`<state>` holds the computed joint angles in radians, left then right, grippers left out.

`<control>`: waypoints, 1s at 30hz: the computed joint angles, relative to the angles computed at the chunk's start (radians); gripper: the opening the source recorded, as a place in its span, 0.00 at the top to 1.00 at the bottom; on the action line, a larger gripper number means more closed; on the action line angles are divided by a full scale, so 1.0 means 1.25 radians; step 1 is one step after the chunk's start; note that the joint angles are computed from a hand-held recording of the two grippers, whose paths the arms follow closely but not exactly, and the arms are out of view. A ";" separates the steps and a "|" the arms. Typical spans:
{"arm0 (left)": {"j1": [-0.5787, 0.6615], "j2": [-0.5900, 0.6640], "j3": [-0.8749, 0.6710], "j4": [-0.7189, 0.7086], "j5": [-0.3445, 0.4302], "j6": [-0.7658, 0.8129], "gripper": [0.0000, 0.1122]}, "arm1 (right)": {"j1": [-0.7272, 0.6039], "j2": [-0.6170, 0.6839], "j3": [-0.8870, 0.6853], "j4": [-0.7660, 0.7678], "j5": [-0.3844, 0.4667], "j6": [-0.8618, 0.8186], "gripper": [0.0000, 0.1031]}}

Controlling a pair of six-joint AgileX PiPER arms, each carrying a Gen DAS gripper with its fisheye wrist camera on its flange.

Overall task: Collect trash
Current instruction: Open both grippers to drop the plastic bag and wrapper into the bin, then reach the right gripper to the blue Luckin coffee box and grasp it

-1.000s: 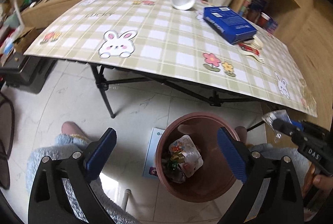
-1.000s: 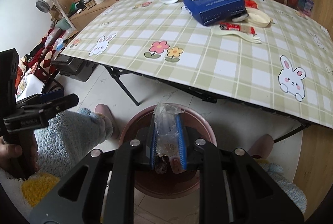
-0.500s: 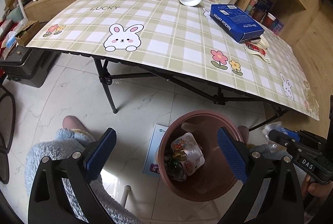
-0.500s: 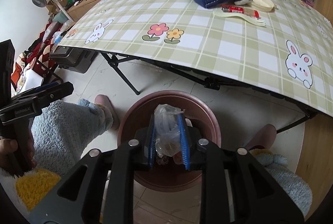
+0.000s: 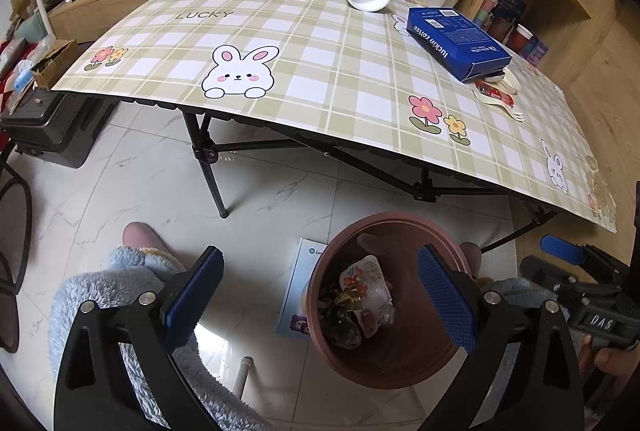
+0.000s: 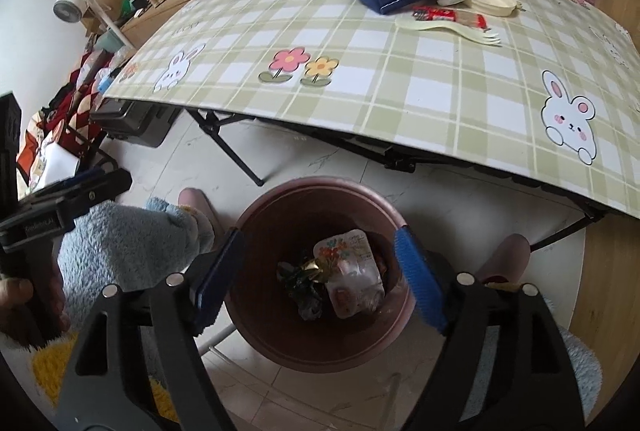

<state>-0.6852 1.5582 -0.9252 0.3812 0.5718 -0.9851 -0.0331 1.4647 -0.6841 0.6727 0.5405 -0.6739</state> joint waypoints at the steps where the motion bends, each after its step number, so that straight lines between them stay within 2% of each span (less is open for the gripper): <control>1: 0.000 0.000 0.000 0.000 0.000 0.000 0.15 | -0.006 0.003 -0.005 0.002 0.004 -0.002 0.23; 3: 0.005 0.000 -0.001 -0.005 -0.004 0.009 0.15 | -0.020 0.004 -0.015 0.003 0.007 -0.006 0.19; 10: 0.011 0.004 -0.017 0.021 -0.025 0.004 0.15 | -0.072 0.016 -0.079 0.009 0.032 -0.034 0.17; 13: 0.043 0.004 -0.021 -0.056 -0.076 0.101 0.15 | -0.089 0.030 -0.126 -0.009 0.043 -0.033 0.17; 17: 0.049 0.023 -0.057 -0.050 -0.077 0.124 0.15 | -0.114 0.071 -0.216 -0.022 0.070 -0.044 0.17; 21: 0.082 0.055 -0.117 -0.084 -0.075 0.194 0.15 | -0.131 0.156 -0.364 -0.039 0.115 -0.052 0.17; 26: 0.149 0.123 -0.240 -0.154 -0.053 0.296 0.15 | -0.127 0.307 -0.615 -0.095 0.190 -0.047 0.16; 29: 0.180 0.170 -0.324 -0.169 -0.036 0.330 0.15 | -0.119 0.444 -0.826 -0.142 0.245 -0.025 0.14; 30: 0.188 0.184 -0.346 -0.172 -0.033 0.338 0.15 | -0.118 0.489 -0.903 -0.158 0.282 -0.009 0.14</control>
<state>-0.4504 1.7884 -1.3580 0.1663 0.5304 -0.5630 -0.1804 2.0766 -1.8129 0.4747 0.8928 -0.6846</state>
